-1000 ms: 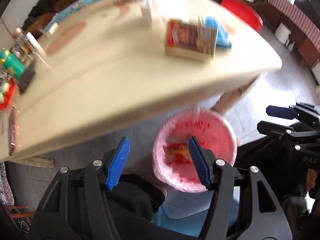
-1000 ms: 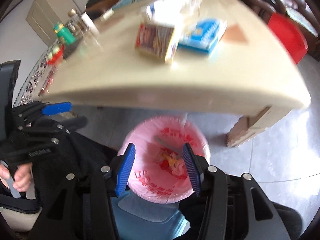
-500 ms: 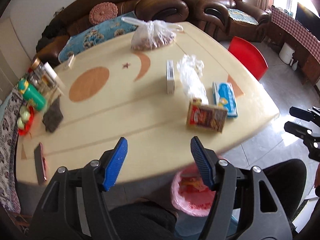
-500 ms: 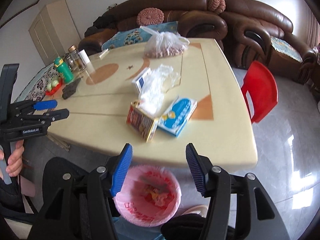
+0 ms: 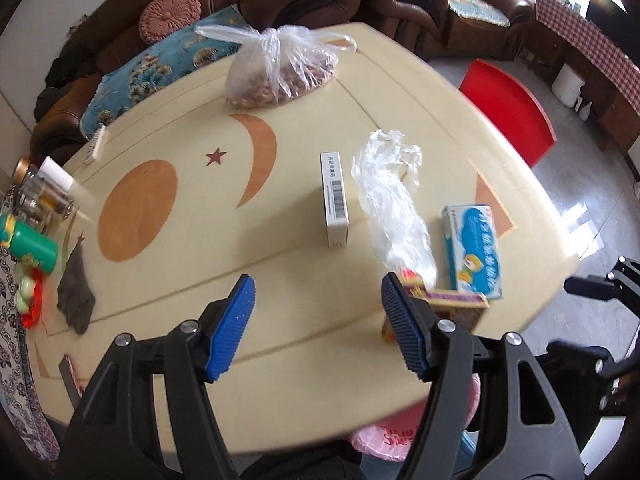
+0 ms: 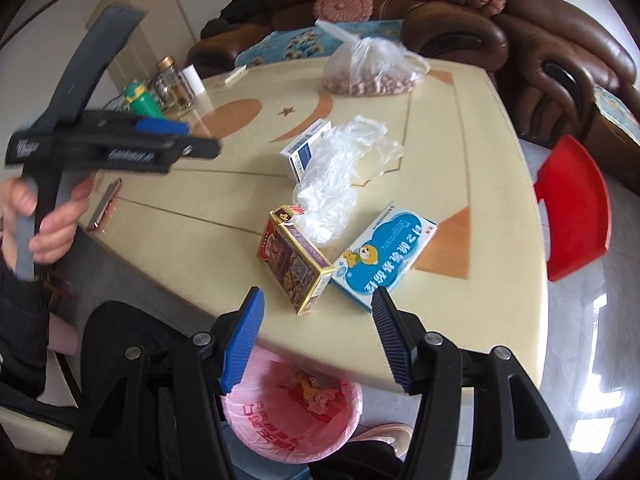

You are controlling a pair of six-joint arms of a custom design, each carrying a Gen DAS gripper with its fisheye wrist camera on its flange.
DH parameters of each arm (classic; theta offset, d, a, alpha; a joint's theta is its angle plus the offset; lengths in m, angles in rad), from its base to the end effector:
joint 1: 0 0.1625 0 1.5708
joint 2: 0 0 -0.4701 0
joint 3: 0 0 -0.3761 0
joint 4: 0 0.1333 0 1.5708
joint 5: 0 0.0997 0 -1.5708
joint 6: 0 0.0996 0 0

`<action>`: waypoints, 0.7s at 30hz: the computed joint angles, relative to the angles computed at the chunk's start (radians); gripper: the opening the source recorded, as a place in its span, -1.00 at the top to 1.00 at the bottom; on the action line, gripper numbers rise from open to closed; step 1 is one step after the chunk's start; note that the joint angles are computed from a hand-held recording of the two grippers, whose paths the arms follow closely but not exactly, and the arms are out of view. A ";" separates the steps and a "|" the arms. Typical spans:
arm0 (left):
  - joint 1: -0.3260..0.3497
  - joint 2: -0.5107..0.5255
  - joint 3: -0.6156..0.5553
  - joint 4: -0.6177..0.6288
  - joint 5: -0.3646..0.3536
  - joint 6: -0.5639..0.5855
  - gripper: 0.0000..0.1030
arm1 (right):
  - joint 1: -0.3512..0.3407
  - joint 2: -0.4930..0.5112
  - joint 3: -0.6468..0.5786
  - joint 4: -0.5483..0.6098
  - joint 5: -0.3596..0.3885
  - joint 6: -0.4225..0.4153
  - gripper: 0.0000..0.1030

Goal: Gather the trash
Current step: 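Raise both open tools from the bin back over the table, then close the left tool on the white barcode box while the right tool grasps the gold-purple box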

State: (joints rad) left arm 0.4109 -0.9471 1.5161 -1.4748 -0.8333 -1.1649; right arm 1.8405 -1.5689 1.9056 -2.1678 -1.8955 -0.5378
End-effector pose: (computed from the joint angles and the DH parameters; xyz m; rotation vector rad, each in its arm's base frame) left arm -0.4924 -0.4330 0.2219 0.2901 2.2160 -0.4818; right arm 0.2248 -0.4322 0.4428 1.0341 -2.5717 0.2988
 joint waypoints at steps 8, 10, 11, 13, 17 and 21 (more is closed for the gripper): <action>0.100 0.061 -0.048 -0.030 0.015 0.090 -0.25 | -0.010 0.110 -0.053 0.043 0.026 -0.081 -0.08; 0.126 0.071 -0.055 -0.038 0.012 0.105 -0.25 | -0.012 0.133 -0.066 0.056 0.031 -0.090 -0.08; 0.135 0.073 -0.058 -0.040 0.012 0.111 -0.25 | -0.013 0.146 -0.072 0.060 0.032 -0.094 -0.08; 0.156 0.076 -0.058 -0.058 0.009 0.124 -0.25 | -0.017 0.167 -0.083 0.075 0.039 -0.102 -0.08; 0.175 0.073 -0.049 -0.126 0.008 0.170 -0.27 | -0.025 0.201 -0.096 0.096 0.046 -0.110 -0.08; 0.179 0.078 -0.061 -0.112 0.022 0.171 -0.27 | -0.031 0.219 -0.113 0.115 0.059 -0.110 -0.08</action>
